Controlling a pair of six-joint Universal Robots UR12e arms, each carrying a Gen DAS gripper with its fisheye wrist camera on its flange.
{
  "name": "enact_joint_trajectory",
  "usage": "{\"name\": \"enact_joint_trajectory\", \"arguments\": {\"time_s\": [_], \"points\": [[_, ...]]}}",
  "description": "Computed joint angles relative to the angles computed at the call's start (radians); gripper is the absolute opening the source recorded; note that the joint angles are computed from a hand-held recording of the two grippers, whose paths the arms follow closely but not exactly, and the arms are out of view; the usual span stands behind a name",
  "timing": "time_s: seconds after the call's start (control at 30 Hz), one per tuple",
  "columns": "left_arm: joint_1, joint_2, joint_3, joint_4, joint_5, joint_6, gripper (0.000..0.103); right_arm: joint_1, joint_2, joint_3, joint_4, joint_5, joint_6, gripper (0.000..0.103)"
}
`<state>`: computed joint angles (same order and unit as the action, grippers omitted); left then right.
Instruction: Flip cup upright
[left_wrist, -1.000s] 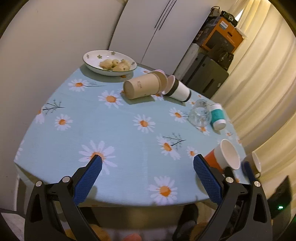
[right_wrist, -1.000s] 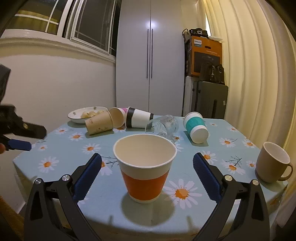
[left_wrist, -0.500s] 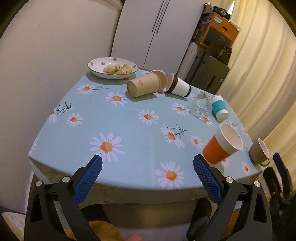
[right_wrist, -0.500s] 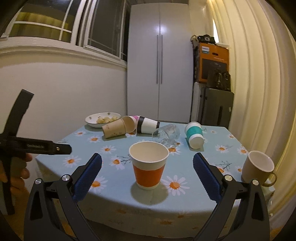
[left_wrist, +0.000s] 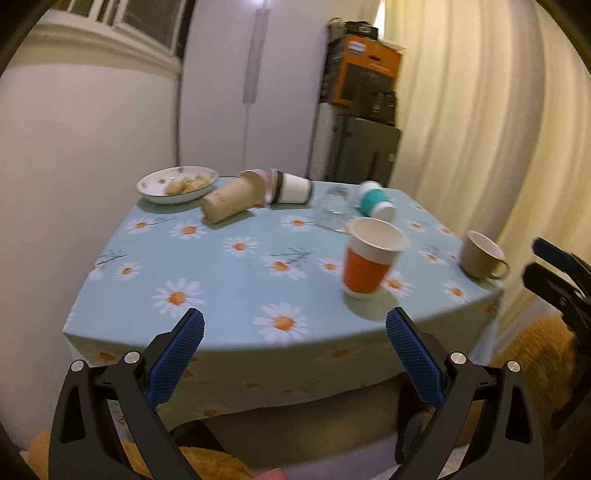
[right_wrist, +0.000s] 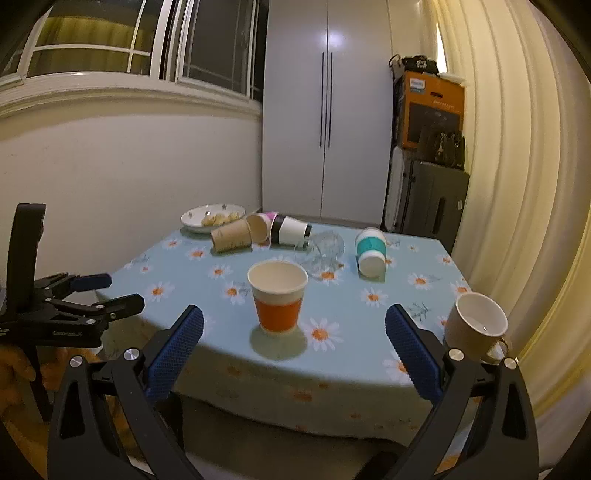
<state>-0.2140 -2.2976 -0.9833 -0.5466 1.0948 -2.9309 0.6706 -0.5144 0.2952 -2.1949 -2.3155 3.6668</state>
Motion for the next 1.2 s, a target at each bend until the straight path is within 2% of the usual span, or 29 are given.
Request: {"name": "enact_joint_trajectory", "arguments": {"time_s": [0.1,0.23,0.43,0.63,0.77,0.87,1.2], "points": [[0.0,0.027,-0.046,0.026,-0.018,0.019,0.096,0.003,-0.069,0.128,-0.033,0.006,0.018,0.098],[0.003,0.062,-0.109,0.065,-0.054,0.054,0.096,0.004,-0.122,0.235,-0.061,0.023,0.054,0.098],[0.002,0.101,-0.172,0.074,-0.06,0.064,0.096,0.007,-0.157,0.302,-0.059,0.027,0.115,0.098],[0.008,0.105,-0.186,0.103,-0.077,0.033,0.096,0.01,-0.167,0.32,-0.064,0.005,0.137,0.098],[0.008,0.102,-0.184,0.115,-0.069,0.021,0.096,0.014,-0.143,0.274,-0.023,-0.034,0.135,0.098],[0.006,0.104,-0.188,0.122,-0.06,0.022,0.096,0.015,-0.127,0.245,0.006,-0.037,0.123,0.098],[0.001,0.106,-0.191,0.125,-0.042,0.041,0.096,0.013,-0.128,0.245,0.019,-0.033,0.134,0.098]]}}
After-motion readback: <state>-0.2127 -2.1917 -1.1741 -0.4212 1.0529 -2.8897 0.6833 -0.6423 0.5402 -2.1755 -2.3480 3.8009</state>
